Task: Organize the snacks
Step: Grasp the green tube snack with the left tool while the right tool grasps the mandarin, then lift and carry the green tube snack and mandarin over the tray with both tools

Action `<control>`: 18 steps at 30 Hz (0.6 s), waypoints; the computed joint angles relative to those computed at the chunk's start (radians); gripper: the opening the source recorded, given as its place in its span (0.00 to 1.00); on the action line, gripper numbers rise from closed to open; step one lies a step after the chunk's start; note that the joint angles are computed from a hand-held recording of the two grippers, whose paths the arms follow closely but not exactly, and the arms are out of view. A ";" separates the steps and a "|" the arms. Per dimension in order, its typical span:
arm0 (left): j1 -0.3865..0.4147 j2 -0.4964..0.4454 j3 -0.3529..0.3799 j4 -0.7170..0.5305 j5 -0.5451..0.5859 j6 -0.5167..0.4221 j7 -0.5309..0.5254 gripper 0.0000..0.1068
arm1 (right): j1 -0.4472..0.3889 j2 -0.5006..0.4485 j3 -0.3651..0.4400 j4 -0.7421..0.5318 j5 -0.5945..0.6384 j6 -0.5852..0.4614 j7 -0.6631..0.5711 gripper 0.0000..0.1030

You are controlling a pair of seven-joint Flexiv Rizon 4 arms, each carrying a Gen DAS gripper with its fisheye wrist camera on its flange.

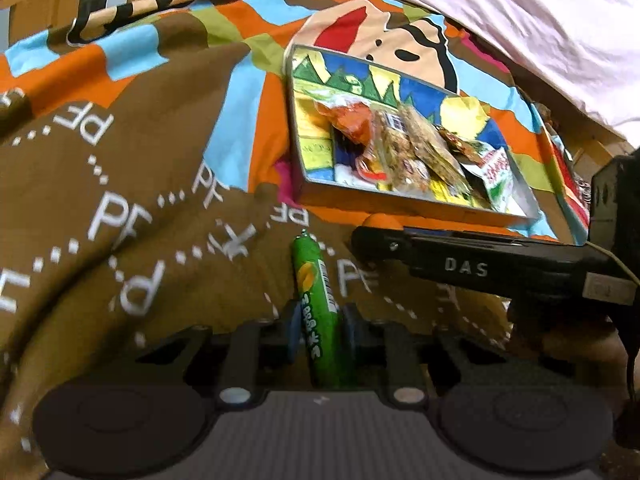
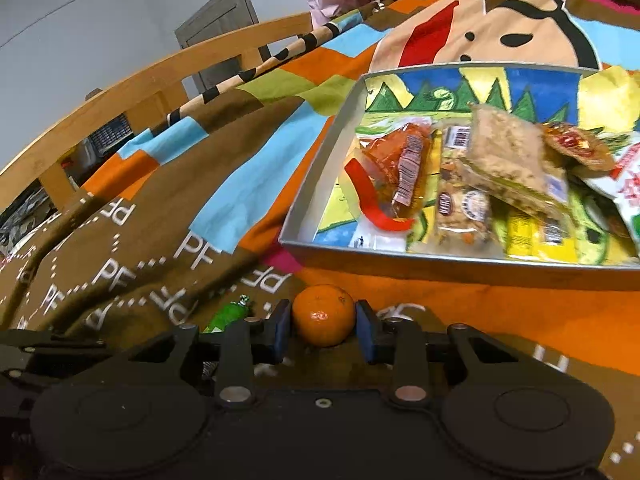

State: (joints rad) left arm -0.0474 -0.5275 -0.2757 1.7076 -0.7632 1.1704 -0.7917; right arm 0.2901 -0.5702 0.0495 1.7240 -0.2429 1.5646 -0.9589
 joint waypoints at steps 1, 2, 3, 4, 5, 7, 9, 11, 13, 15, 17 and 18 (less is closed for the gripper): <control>0.002 0.010 0.001 0.009 0.000 -0.018 -0.004 0.21 | 0.000 0.015 -0.001 0.018 -0.002 0.003 -0.005 0.35; 0.002 0.019 0.004 0.017 0.002 -0.035 -0.009 0.20 | 0.003 0.032 -0.006 0.037 -0.008 0.006 -0.012 0.35; 0.000 0.029 0.007 0.026 0.003 -0.048 -0.010 0.20 | 0.008 0.050 -0.013 0.058 -0.015 0.009 -0.018 0.35; -0.003 0.036 0.009 0.038 0.002 -0.044 -0.003 0.20 | 0.017 0.067 -0.026 0.079 -0.022 0.014 -0.020 0.35; -0.009 0.040 0.012 0.047 0.004 -0.031 0.006 0.20 | 0.025 0.087 -0.039 0.103 -0.030 0.021 -0.023 0.35; -0.024 0.039 0.025 0.048 0.021 -0.019 -0.003 0.20 | 0.051 0.122 -0.075 0.145 -0.046 0.028 -0.014 0.35; -0.032 0.026 0.047 0.020 0.062 -0.063 -0.039 0.20 | 0.084 0.156 -0.118 0.186 -0.064 0.034 0.008 0.35; -0.033 0.019 0.057 -0.001 0.086 -0.095 -0.063 0.20 | 0.125 0.188 -0.171 0.230 -0.089 0.043 0.043 0.35; -0.029 0.024 0.054 0.003 0.080 -0.103 -0.078 0.20 | 0.187 0.224 -0.248 0.283 -0.127 0.059 0.092 0.35; -0.026 0.038 0.049 0.023 0.068 -0.095 -0.082 0.19 | 0.264 0.263 -0.343 0.347 -0.175 0.081 0.151 0.35; -0.021 0.060 0.041 0.054 0.046 -0.091 -0.069 0.19 | 0.312 0.303 -0.399 0.403 -0.210 0.091 0.198 0.35; -0.021 0.072 0.038 0.071 0.035 -0.084 -0.062 0.18 | 0.314 0.317 -0.401 0.420 -0.225 0.088 0.212 0.35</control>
